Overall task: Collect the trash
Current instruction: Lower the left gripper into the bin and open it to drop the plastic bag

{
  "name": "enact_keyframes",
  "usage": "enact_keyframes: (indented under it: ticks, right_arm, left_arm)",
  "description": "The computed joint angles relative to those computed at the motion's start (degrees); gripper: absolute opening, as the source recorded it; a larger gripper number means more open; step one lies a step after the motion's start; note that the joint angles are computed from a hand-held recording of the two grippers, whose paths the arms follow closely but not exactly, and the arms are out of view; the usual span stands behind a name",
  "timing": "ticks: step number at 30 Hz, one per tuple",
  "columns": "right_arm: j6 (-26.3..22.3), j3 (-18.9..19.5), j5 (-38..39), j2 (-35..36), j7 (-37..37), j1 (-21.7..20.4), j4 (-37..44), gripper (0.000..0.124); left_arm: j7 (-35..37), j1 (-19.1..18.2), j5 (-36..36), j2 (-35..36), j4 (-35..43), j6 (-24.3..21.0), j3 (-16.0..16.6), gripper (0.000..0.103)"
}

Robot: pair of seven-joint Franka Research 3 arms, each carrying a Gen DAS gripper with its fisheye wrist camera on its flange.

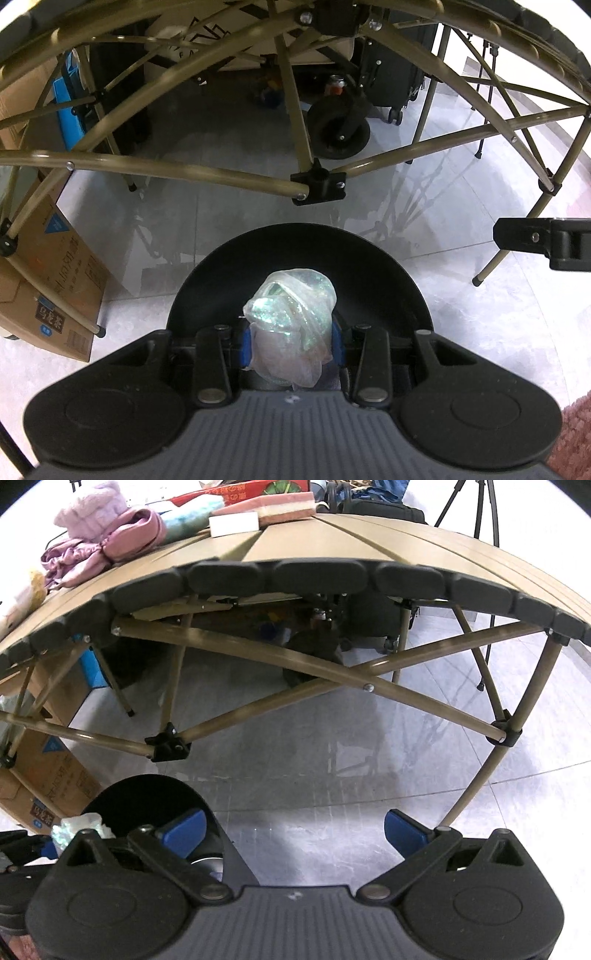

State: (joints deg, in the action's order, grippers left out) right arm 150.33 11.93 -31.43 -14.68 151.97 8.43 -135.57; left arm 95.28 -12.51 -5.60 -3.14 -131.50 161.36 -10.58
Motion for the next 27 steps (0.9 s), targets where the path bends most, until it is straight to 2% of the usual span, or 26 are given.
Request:
enact_keyframes:
  ticks: [5,8,11,12,13,15,18,22,27]
  right_arm:
    - [0.0,-0.3,0.1,0.7,-0.5,0.2,0.3,0.103]
    - [-0.1,-0.3,0.0,0.6,0.0,0.2,0.2,0.103]
    - [0.1,-0.3,-0.3,0.4,0.4,0.2,0.1,0.103]
    - [0.0,-0.2,-0.3,0.5,0.4,0.2,0.1,0.103]
    - [0.1,-0.3,-0.3,0.5,0.4,0.2,0.1,0.103]
    - [0.1,-0.3,-0.3,0.5,0.4,0.2,0.1,0.103]
    - [0.0,-0.3,-0.3,0.6,0.4,0.3,0.2,0.103]
    - [0.1,-0.4,-0.1,0.9,-0.1,0.4,0.4,0.103]
    - [-0.1,-0.5,-0.1,1.1,-0.2,0.6,0.6,0.103]
  left_arm:
    - [0.7,0.1,-0.7,0.0,-0.3,-0.1,0.1,0.04]
    - [-0.6,0.4,0.6,0.1,-0.1,-0.4,0.0,0.046]
    - [-0.5,0.5,-0.1,0.2,0.0,-0.6,0.2,0.074]
    - [-1.3,0.6,0.4,0.1,-0.1,-0.5,0.1,0.09]
    - [-2.2,0.8,0.9,-0.1,-0.4,0.0,0.1,0.101]
    - [-2.8,0.8,0.7,-0.4,-0.9,0.9,0.3,0.103]
    - [-4.7,1.2,2.1,0.1,0.3,-1.8,0.4,0.103]
    - [-4.0,1.5,0.0,0.5,1.2,-4.1,0.5,0.103]
    - [-3.6,1.5,0.6,-0.2,0.2,-2.6,0.3,0.103]
